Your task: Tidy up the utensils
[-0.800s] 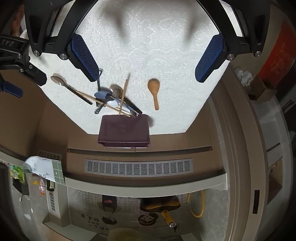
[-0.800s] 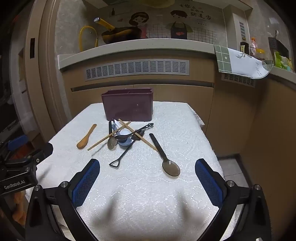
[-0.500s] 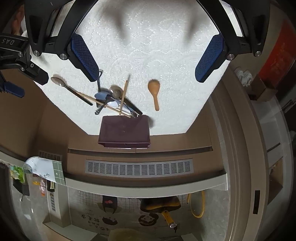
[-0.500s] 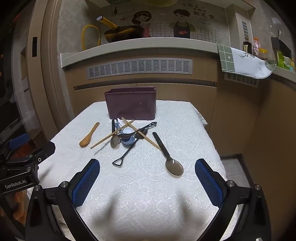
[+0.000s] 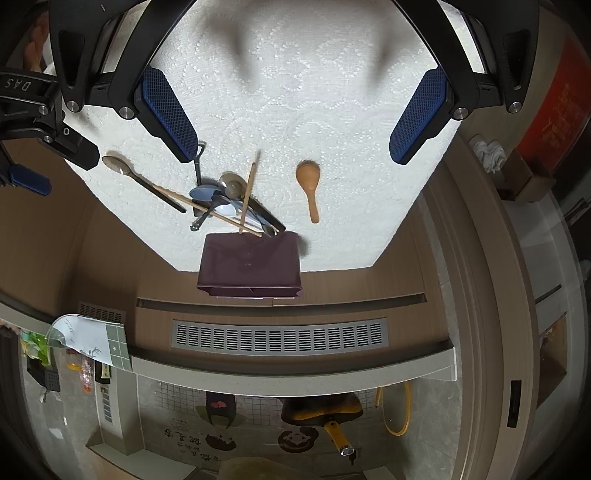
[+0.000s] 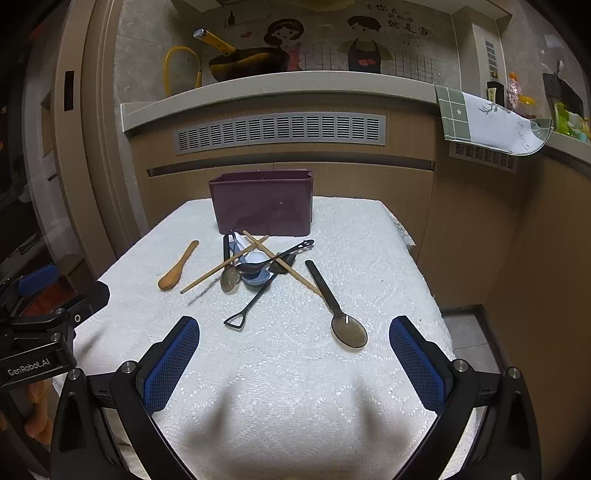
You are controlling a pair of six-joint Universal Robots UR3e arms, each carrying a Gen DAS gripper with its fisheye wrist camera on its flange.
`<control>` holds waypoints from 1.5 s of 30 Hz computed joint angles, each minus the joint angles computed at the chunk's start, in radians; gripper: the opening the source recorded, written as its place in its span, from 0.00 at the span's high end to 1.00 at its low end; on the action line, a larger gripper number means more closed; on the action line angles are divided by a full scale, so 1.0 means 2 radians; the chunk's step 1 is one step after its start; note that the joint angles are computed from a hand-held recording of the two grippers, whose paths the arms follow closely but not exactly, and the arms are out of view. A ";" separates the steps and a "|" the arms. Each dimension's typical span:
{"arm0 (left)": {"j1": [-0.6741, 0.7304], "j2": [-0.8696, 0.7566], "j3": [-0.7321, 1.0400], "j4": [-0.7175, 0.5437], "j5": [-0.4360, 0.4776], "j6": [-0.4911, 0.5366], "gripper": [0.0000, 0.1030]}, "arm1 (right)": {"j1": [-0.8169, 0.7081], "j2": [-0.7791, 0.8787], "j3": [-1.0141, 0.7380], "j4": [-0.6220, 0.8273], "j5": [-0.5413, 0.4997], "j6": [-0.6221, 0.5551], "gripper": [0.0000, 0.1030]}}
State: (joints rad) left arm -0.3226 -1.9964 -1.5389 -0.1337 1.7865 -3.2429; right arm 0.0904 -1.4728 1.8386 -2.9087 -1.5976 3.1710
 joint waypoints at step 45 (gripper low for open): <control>0.002 -0.012 0.003 0.000 0.000 0.000 0.00 | -0.002 0.001 -0.008 0.014 -0.001 0.002 0.01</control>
